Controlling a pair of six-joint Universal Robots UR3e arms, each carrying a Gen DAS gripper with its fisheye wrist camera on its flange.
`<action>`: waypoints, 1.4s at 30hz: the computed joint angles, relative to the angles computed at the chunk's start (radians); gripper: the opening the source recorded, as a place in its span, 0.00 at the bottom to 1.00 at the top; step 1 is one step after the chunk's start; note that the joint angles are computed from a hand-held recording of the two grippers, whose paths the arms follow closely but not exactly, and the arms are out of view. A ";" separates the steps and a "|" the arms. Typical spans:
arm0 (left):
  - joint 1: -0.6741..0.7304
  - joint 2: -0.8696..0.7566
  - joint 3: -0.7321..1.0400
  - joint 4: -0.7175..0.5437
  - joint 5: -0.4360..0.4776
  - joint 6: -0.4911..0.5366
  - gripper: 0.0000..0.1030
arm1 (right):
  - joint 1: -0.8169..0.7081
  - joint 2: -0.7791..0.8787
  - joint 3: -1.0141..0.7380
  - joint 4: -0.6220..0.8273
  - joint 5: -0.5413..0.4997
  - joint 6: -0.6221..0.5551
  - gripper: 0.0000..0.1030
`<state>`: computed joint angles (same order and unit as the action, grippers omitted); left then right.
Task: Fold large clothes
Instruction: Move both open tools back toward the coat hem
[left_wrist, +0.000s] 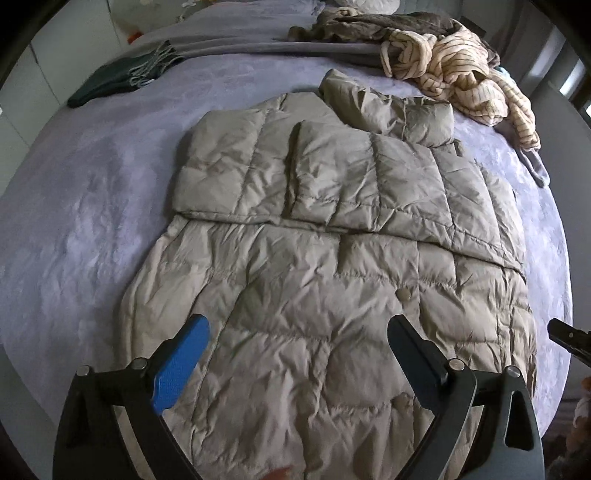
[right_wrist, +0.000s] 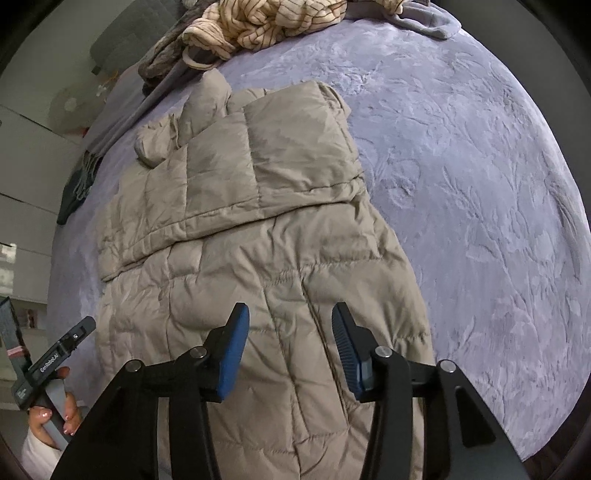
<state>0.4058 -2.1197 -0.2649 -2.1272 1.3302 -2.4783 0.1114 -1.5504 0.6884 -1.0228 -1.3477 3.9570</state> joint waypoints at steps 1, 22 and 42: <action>0.001 0.029 -0.041 0.025 0.015 -0.005 1.00 | 0.004 0.004 -0.015 0.010 0.002 0.003 0.55; 0.142 0.322 -0.456 0.093 0.073 0.129 1.00 | 0.215 0.031 -0.088 0.002 -0.021 0.177 0.78; 0.368 0.342 -0.525 -0.006 0.061 0.490 1.00 | 0.647 0.112 -0.083 -0.174 -0.201 0.838 1.00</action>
<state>0.7741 -1.7778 -0.7896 -2.1331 1.3911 -1.9885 0.7584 -1.4380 0.6057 -1.1964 -1.5489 4.7947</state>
